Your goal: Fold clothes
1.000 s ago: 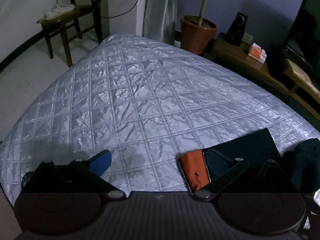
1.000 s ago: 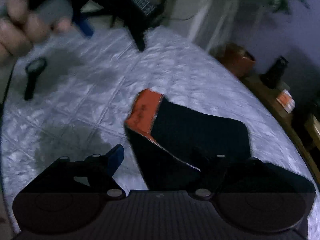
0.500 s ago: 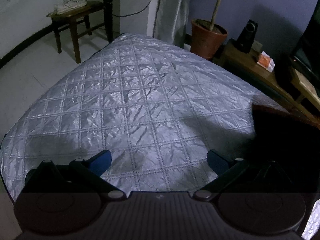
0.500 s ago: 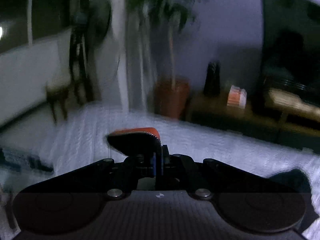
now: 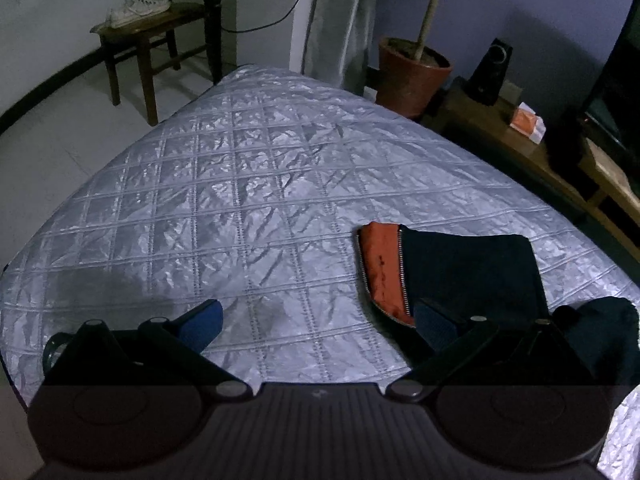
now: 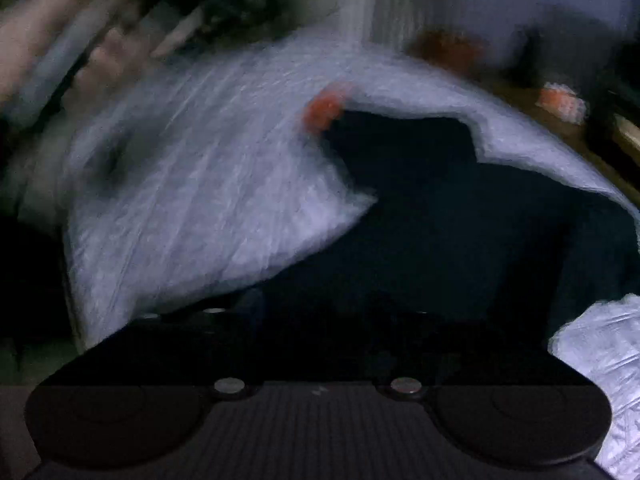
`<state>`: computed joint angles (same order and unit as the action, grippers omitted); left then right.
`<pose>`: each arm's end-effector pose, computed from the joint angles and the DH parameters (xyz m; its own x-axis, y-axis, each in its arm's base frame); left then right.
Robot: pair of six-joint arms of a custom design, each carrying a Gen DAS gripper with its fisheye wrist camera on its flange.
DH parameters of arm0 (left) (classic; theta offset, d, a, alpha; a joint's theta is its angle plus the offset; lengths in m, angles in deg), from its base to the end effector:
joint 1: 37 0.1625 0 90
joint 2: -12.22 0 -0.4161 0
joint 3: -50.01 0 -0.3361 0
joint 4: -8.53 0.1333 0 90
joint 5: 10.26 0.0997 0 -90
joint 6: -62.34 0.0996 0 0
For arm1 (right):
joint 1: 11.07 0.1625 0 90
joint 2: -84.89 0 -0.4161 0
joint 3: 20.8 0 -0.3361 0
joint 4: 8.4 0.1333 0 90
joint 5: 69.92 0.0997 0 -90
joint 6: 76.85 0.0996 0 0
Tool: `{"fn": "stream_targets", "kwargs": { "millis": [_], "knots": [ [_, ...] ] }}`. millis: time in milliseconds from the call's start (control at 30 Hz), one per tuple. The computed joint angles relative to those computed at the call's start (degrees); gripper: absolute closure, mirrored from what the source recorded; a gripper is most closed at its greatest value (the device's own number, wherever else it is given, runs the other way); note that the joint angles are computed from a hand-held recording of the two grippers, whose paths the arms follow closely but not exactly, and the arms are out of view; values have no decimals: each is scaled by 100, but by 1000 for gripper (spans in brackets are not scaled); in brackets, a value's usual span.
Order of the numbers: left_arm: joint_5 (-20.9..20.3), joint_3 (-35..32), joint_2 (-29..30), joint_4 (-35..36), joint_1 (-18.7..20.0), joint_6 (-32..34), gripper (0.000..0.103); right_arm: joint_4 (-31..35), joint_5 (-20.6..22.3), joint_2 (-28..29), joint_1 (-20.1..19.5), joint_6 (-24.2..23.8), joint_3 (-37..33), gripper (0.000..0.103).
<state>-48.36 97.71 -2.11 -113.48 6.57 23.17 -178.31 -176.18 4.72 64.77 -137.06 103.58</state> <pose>-0.4207 -0.6924 0.0168 -0.7767 -0.0786 -0.6249 0.3015 0.8247 -0.4785 -0.0076 -0.4609 0.3187 -0.6150 -0.4880 0.6194 -0.6744 0.7325 -0.0926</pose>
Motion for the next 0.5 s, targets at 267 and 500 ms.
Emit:
{"fn": "stream_targets", "kwargs": {
  "millis": [267,500],
  "knots": [
    [-107,-143,121,201,-13,72,1,-1532,139,55,-359,22,1210,44],
    [-117,-94,98,77,-14,155,1,-2525,29,579,-179,204,1195,103]
  ]
}}
